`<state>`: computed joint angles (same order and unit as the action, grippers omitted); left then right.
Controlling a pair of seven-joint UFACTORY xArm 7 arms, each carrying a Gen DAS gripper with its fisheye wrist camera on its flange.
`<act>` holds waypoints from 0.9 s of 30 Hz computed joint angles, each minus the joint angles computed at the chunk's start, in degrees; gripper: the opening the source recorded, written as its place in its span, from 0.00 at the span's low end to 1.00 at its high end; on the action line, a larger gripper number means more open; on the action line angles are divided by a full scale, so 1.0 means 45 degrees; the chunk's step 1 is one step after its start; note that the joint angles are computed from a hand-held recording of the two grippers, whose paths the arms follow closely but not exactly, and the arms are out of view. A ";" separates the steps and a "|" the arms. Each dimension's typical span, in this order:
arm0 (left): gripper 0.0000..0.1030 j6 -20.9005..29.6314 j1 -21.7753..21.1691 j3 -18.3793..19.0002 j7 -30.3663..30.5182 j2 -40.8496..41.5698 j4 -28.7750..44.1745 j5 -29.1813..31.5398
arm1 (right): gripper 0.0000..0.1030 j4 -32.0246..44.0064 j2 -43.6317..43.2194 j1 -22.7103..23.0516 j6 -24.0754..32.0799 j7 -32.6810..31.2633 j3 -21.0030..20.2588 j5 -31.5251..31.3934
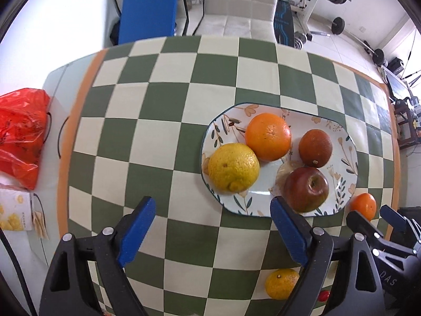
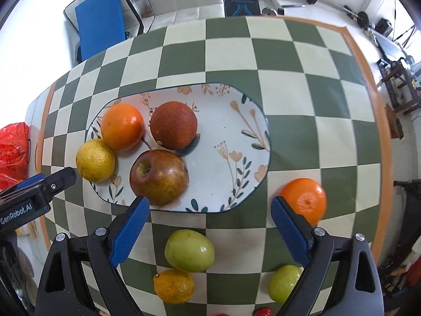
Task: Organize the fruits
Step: 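Place the lemon and red apple on the plate and open both grippers, then grasp the small orange with the left gripper while the right grasps the green apple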
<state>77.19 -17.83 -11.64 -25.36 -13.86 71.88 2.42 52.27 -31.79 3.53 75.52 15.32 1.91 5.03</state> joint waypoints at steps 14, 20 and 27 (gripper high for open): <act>0.87 0.0560 -0.0125 -0.0533 0.0014 -0.2926 -0.0177 -0.0189 | 0.93 0.1193 -0.2637 -0.0043 0.1830 0.0343 0.0383 -0.0689; 0.87 0.0867 -0.0080 -0.0814 0.0174 -0.3775 0.0181 -0.0310 | 0.93 0.2009 -0.3574 -0.0061 0.2772 0.0531 0.0514 -0.0673; 0.87 0.1133 0.0025 -0.1184 0.0232 -0.4304 0.0605 -0.0373 | 0.93 0.3060 -0.4299 -0.0141 0.3602 0.0697 0.0838 -0.0885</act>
